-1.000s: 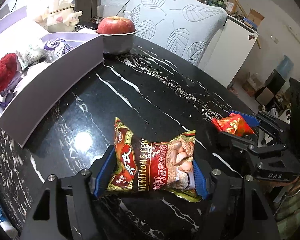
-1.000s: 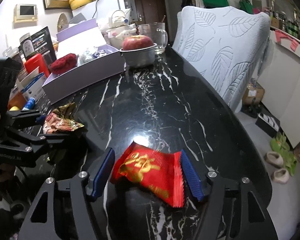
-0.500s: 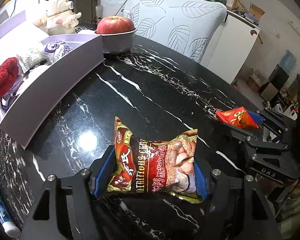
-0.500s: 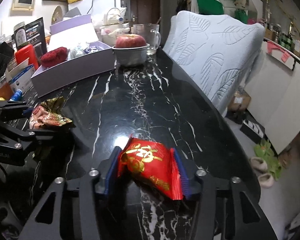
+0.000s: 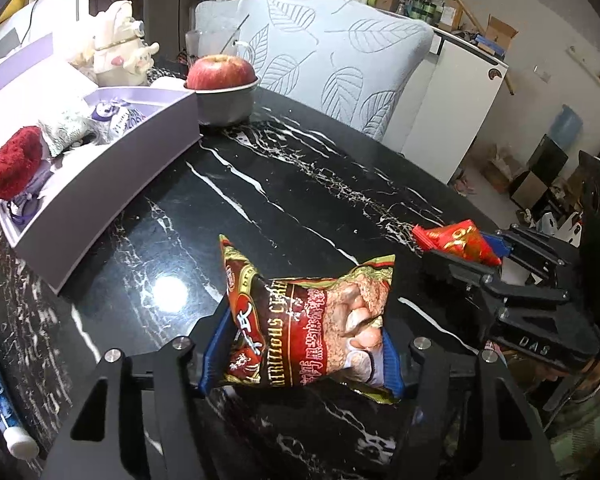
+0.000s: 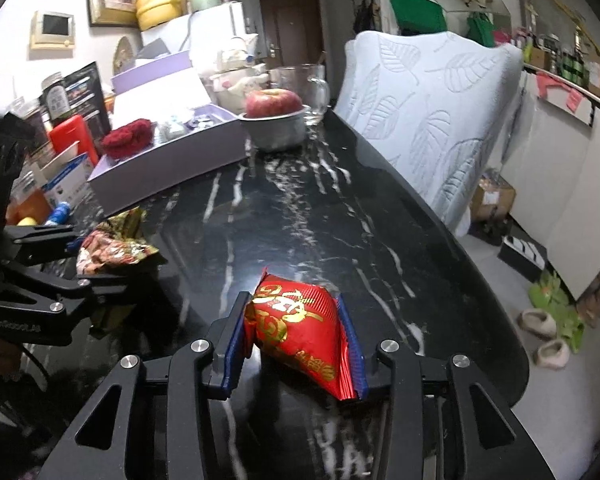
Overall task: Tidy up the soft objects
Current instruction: 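Lift nut snack bag with left tool while right tool carries candy packet toward box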
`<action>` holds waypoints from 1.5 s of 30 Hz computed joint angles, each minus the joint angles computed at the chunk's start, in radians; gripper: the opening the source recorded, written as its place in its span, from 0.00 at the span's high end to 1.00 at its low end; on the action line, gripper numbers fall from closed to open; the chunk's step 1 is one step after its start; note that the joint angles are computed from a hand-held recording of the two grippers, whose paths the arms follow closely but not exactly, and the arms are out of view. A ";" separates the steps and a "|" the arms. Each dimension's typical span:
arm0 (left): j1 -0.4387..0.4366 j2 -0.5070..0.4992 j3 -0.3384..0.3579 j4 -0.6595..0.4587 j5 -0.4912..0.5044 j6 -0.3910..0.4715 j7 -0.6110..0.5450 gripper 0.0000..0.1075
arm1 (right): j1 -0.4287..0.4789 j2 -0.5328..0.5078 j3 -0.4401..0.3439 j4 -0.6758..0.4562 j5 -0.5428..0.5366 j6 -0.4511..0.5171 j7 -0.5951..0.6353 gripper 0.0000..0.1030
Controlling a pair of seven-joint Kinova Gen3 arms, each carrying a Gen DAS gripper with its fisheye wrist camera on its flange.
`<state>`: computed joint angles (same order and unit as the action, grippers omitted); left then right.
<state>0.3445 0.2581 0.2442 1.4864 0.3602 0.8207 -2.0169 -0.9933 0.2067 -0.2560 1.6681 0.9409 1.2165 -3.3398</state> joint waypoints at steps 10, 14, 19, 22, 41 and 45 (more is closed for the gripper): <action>-0.050 -0.096 -0.018 0.083 0.066 -0.028 -0.037 0.43 | -0.028 0.022 -0.002 -0.045 0.028 -0.082 0.057 0.60; -0.070 -0.139 -0.035 0.116 0.093 -0.041 -0.052 0.43 | -0.050 0.034 0.004 -0.075 0.046 -0.096 0.079 0.60; -0.096 -0.206 -0.064 0.159 0.129 -0.058 -0.070 0.43 | -0.077 0.050 0.015 -0.117 0.074 -0.120 0.116 0.60; -0.105 -0.240 -0.084 0.172 0.132 -0.065 -0.066 0.43 | -0.086 0.055 0.022 -0.139 0.089 -0.144 0.143 0.60; -0.152 -0.276 -0.145 0.080 0.128 -0.113 -0.053 0.43 | -0.045 0.086 0.094 -0.308 0.087 -0.331 0.418 0.59; -0.167 -0.246 -0.142 0.035 0.137 -0.108 -0.068 0.43 | -0.027 0.102 0.119 -0.357 0.061 -0.361 0.487 0.59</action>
